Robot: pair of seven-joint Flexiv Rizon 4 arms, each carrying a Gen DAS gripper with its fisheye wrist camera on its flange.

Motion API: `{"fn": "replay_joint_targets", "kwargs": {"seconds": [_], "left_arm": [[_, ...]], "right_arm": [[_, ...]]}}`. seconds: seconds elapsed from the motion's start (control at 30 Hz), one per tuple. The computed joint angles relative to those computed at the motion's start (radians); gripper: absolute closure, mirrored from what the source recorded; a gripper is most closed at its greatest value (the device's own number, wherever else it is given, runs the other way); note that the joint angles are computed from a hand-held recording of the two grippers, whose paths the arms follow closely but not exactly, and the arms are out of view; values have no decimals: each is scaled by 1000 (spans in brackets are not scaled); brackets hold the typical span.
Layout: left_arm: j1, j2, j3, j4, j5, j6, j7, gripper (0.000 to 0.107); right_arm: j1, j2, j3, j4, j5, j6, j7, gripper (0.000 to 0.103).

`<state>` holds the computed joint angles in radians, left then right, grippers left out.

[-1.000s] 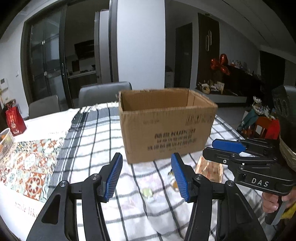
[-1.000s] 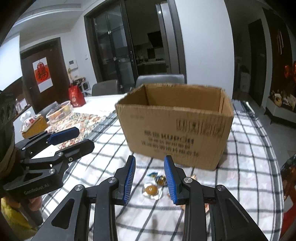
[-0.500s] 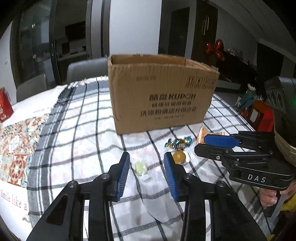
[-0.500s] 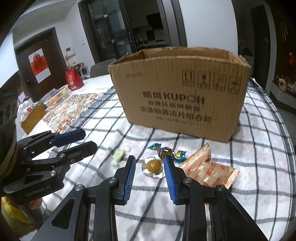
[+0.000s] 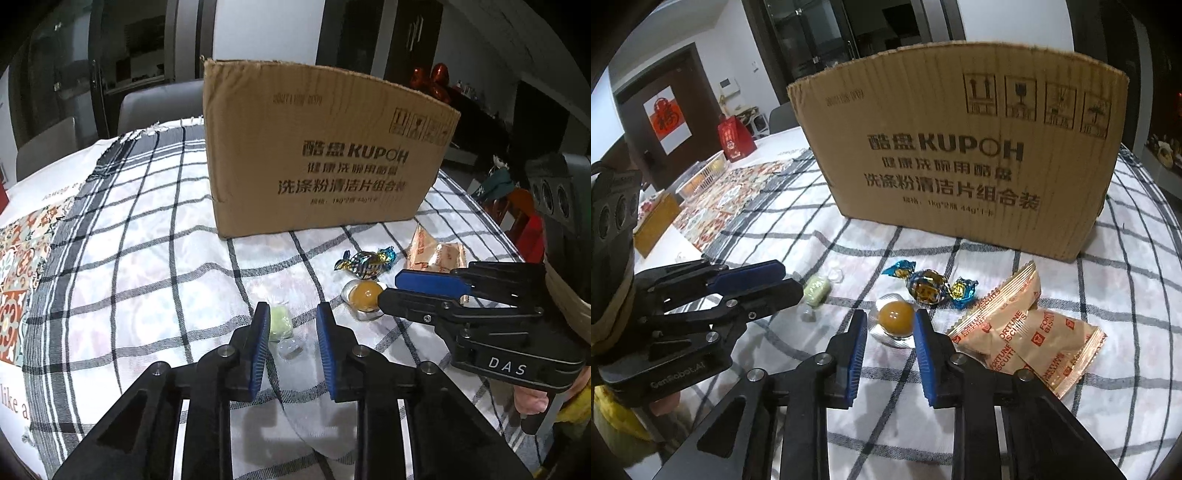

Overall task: Organize snacks
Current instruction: 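Grasp the pale green candy with the left gripper while the right grasps the orange round candy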

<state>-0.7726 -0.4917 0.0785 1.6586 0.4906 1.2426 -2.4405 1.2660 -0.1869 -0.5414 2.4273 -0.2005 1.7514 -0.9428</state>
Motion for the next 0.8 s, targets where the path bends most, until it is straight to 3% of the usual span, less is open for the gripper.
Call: {"fn": "replay_joint_targets", "kwargs": {"seconds": [0.43,0.67,0.8], "left_arm": [[11,-38,-5,-21,-51,-25,32,82],[6,-47,0,-29,-46,-41,15,86],[4,-47,2,-30,-43,-44,6,88]], "right_arm": [[-118,-51,120,-51,-5,-7,3,76],[-89,-69,87,-57,4,-5,-3,79],[-6,-74,0,-51,5,-11,-13,80]]}}
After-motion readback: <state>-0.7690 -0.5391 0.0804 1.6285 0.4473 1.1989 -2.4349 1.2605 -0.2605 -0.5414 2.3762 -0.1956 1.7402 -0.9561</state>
